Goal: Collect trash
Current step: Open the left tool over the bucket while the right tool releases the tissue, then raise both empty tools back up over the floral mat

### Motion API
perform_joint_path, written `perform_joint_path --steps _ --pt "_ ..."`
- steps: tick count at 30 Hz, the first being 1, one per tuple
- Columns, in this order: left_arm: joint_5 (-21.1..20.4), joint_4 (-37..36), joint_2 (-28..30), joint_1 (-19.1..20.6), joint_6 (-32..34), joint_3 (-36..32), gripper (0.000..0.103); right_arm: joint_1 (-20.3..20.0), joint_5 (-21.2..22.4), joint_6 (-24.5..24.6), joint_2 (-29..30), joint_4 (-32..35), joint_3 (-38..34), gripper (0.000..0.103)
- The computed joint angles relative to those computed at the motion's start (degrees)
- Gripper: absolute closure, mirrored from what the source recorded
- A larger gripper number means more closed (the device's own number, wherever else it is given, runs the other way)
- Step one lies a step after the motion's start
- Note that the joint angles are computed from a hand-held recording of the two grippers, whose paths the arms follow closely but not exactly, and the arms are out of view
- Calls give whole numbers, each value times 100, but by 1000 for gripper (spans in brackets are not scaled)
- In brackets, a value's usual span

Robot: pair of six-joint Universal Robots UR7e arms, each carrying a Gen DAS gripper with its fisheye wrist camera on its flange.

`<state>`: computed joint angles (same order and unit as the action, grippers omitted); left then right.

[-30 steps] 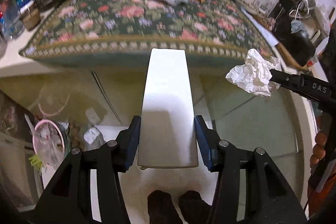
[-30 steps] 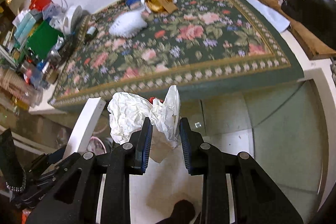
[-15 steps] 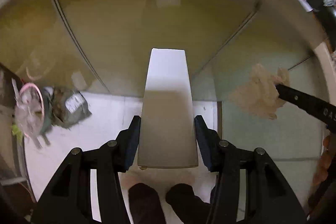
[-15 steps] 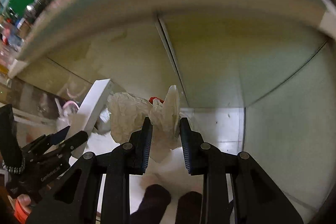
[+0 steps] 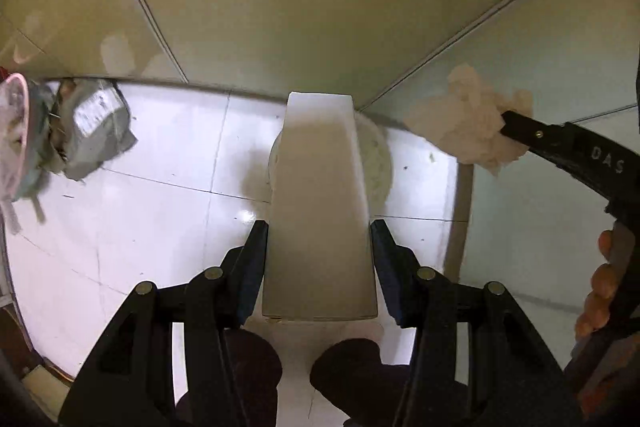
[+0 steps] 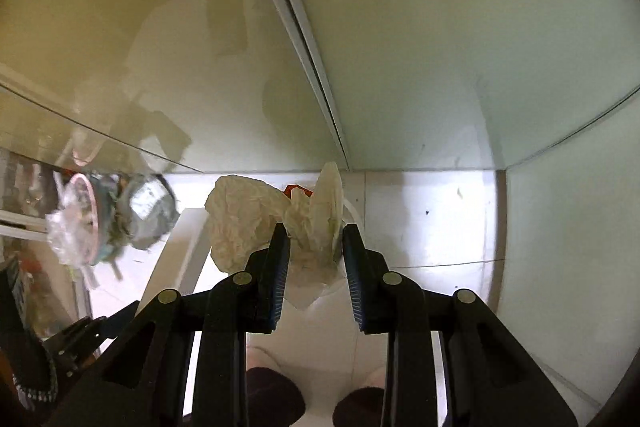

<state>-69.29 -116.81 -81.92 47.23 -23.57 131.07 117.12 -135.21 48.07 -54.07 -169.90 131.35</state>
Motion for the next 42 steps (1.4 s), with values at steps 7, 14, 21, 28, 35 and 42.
perform_joint_path --steps 7,14,21,28,35,42 --pt "53 -1350 1052 566 708 274 53 -725 465 -906 622 -1165 179 73" --pt "-43 -1533 1540 850 883 83 53 -794 513 -1271 649 -1537 285 56" --pt "-41 -1003 1016 490 821 -73 53 -356 290 -1124 244 -920 186 55" --pt "50 739 -78 -502 395 -739 52 709 33 123 -858 1478 -294 55" --pt "-92 2445 -473 -1264 -17 -2225 52 1811 -156 1532 -1429 4042 -1502 55" --pt "-21 3436 -238 -1763 -141 -4020 52 2834 -607 2717 -1273 6418 -3382 55"
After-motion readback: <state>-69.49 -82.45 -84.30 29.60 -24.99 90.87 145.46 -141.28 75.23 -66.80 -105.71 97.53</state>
